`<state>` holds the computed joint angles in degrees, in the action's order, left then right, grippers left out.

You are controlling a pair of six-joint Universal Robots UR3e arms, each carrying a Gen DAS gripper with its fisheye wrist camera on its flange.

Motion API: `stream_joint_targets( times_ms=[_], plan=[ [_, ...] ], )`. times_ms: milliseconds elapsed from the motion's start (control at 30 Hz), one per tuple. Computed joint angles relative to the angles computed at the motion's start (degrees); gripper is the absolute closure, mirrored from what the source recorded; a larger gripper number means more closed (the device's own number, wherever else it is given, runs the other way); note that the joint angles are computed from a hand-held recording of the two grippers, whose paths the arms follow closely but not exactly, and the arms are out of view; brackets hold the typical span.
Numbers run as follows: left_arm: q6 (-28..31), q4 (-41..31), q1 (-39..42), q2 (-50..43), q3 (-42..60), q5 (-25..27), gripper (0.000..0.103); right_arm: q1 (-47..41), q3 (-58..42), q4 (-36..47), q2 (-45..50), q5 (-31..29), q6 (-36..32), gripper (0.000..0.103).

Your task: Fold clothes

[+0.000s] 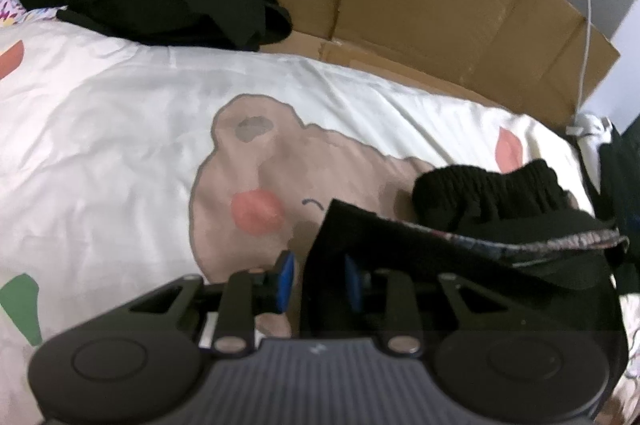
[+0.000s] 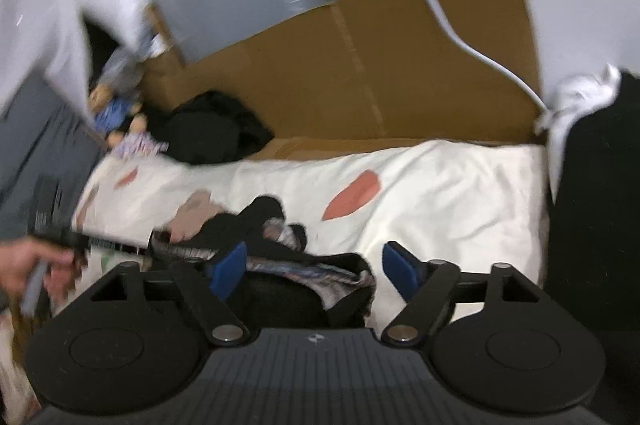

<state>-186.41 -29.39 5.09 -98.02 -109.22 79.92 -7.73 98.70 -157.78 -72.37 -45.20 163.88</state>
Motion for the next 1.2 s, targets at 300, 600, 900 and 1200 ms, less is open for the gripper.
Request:
stream_joint_targets(
  times_ms=[300,600,900,1200],
  plan=[
    [1.1,-0.7,0.4,0.6,-0.9,-0.8,0.072,5.0,0.7,1.5,-0.5,-11.9,-9.4,0.014],
    [2.1,-1.0,1.7,2.5,-4.0,-1.5,0.066,3.1,0.5,7.4,-1.8,-11.7,-14.5,0.014],
    [1.7,-0.6,1.0,2.2,-3.8,-0.7,0.066,6.0,0.7,3.5,0.4,-17.7,-14.6,0.016],
    [0.1,0.0,0.7,0.7,-2.5,-1.5,0.066,5.7,-0.7,-4.2,5.0,-15.3,-6.8,0.037]
  ],
)
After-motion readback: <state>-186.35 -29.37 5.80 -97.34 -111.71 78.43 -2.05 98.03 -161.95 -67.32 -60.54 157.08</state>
